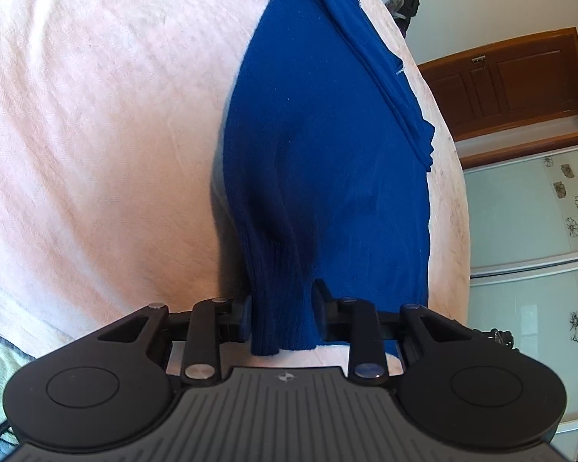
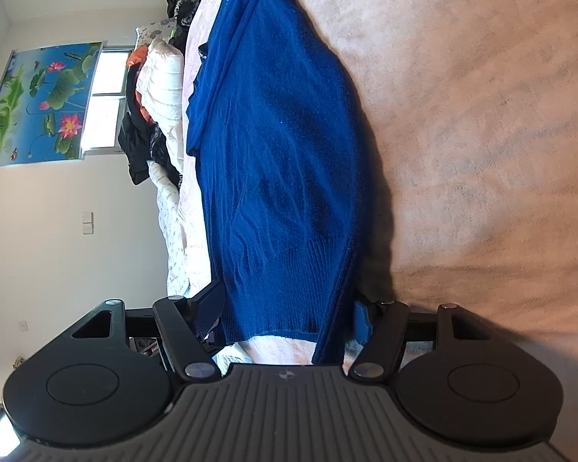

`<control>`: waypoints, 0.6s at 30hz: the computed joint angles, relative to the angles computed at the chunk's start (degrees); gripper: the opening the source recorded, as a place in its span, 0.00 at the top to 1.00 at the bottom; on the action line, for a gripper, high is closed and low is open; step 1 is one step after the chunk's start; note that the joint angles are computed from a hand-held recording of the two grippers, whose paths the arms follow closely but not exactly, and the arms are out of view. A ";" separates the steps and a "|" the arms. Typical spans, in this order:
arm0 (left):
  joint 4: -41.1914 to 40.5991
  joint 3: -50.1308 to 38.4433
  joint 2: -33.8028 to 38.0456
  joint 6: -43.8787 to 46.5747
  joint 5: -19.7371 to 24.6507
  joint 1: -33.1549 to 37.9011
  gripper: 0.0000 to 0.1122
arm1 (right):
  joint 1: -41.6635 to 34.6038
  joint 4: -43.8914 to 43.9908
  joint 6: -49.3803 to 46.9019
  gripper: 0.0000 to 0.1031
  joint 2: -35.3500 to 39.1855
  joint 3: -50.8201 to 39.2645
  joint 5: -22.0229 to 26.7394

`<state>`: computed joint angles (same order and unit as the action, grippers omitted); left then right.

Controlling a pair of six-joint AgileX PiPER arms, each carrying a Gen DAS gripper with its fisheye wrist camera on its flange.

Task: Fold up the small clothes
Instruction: 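Close both grippers on the ribbed hem of the blue sweater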

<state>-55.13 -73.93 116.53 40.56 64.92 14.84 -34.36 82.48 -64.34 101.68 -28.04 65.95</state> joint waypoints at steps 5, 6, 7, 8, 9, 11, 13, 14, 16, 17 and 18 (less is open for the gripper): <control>2.90 0.33 -1.74 -1.12 -2.51 -0.15 0.95 | 3.72 -1.62 1.73 0.89 -1.91 -0.14 -4.84; 3.25 0.11 -1.83 -1.25 -2.48 0.10 0.95 | 4.44 -1.67 1.86 0.89 -2.14 0.17 -6.21; 3.61 -0.16 -1.96 -1.56 -2.39 0.32 0.95 | 4.55 -0.48 0.04 0.89 -2.33 1.17 -6.67; 4.01 -0.20 -2.31 -1.73 -2.61 0.46 0.95 | 4.69 0.29 -1.07 0.89 -2.58 1.80 -6.71; 4.11 -0.36 -2.45 -1.57 -2.32 0.56 0.95 | 5.01 0.40 -1.38 0.89 -3.07 1.98 -6.75; 4.33 -0.45 -2.98 -1.41 -2.35 0.90 0.96 | 5.28 0.21 -1.25 0.89 -4.11 1.96 -6.47; 4.43 -0.56 -3.47 -1.25 -2.32 1.36 0.96 | 6.10 -1.53 0.61 0.89 -6.02 1.32 -7.19; 4.69 -0.46 -3.69 -1.63 -2.75 1.49 0.96 | 6.33 -2.84 1.74 0.90 -7.24 1.01 -7.98; 6.11 -0.13 -3.82 -2.64 -3.65 2.07 0.96 | 5.41 -6.20 3.98 0.90 -8.39 0.52 -8.25; 6.74 -0.29 -3.34 -3.47 -3.73 2.44 0.96 | 5.32 -8.22 5.77 0.92 -9.36 0.61 -9.80; 6.57 -0.48 -2.67 -3.40 -3.22 3.00 0.96 | 4.37 -9.34 6.06 0.92 -9.39 0.79 -9.66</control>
<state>-48.56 -74.42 113.86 37.16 61.70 17.84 -29.99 73.14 -58.28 92.29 -27.25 56.28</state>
